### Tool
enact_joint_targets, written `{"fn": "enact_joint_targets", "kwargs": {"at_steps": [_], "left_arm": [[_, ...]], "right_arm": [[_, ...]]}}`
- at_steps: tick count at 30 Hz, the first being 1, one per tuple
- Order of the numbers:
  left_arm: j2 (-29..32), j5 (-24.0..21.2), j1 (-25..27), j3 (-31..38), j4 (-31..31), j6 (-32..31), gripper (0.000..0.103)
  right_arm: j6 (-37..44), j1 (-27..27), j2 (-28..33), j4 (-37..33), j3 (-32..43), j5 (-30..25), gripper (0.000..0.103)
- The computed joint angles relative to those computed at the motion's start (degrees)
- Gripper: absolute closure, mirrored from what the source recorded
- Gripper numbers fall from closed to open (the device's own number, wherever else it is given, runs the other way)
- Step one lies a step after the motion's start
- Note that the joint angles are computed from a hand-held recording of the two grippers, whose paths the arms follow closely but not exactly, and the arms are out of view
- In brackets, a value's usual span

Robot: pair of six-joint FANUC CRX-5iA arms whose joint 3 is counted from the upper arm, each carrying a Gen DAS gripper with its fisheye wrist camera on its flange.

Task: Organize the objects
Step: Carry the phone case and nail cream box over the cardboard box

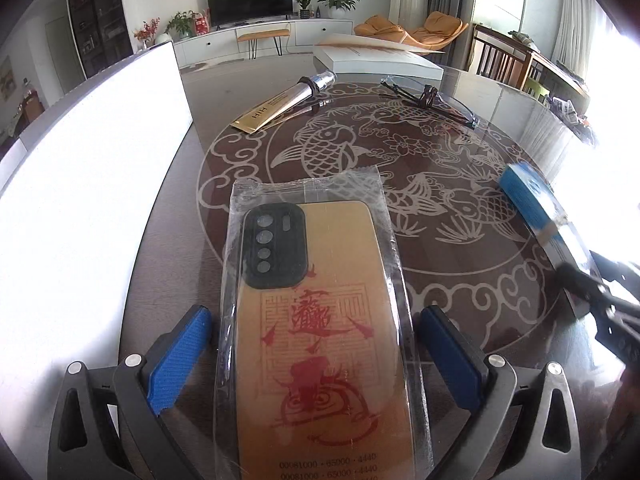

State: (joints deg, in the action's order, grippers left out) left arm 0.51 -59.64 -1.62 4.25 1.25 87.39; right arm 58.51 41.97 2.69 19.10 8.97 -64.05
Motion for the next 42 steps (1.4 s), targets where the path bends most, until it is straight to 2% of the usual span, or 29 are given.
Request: {"fn": "enact_joint_targets", "kwargs": {"at_steps": [2, 5, 7, 9, 16, 25, 39, 42], "left_arm": [[0.0, 0.0, 0.0, 0.0, 0.0, 0.0, 0.0], [0.01, 0.01, 0.04, -0.02, 0.08, -0.09, 0.0], [0.01, 0.01, 0.06, -0.02, 0.1, -0.13, 0.0], [0.01, 0.01, 0.06, -0.02, 0.1, -0.13, 0.0], [-0.02, -0.03, 0.06, -0.03, 0.13, -0.14, 0.0], [-0.02, -0.03, 0.07, -0.03, 0.13, -0.16, 0.0], [-0.01, -0.06, 0.1, -0.06, 0.22, -0.27, 0.0], [0.01, -0.03, 0.11, -0.09, 0.24, -0.33, 0.0]], "right_arm": [[-4.41, 2.02, -3.85, 2.97, -5.02, 0.55, 0.061], [-6.47, 2.99, -5.64, 4.05, -7.02, 0.15, 0.057], [-6.76, 3.19, -5.62, 4.06, -6.75, -0.67, 0.036], [-6.84, 2.95, -5.41, 3.33, -6.34, -1.15, 0.028], [-7.39, 3.15, -4.97, 3.6, -6.09, -1.98, 0.018], [-6.9, 2.79, -4.2, 2.85, -5.16, -2.72, 0.009], [-5.81, 2.4, -3.84, 1.67, -4.49, -2.65, 0.005], [-2.91, -0.53, -6.3, -5.62, -4.74, 1.77, 0.005]]}}
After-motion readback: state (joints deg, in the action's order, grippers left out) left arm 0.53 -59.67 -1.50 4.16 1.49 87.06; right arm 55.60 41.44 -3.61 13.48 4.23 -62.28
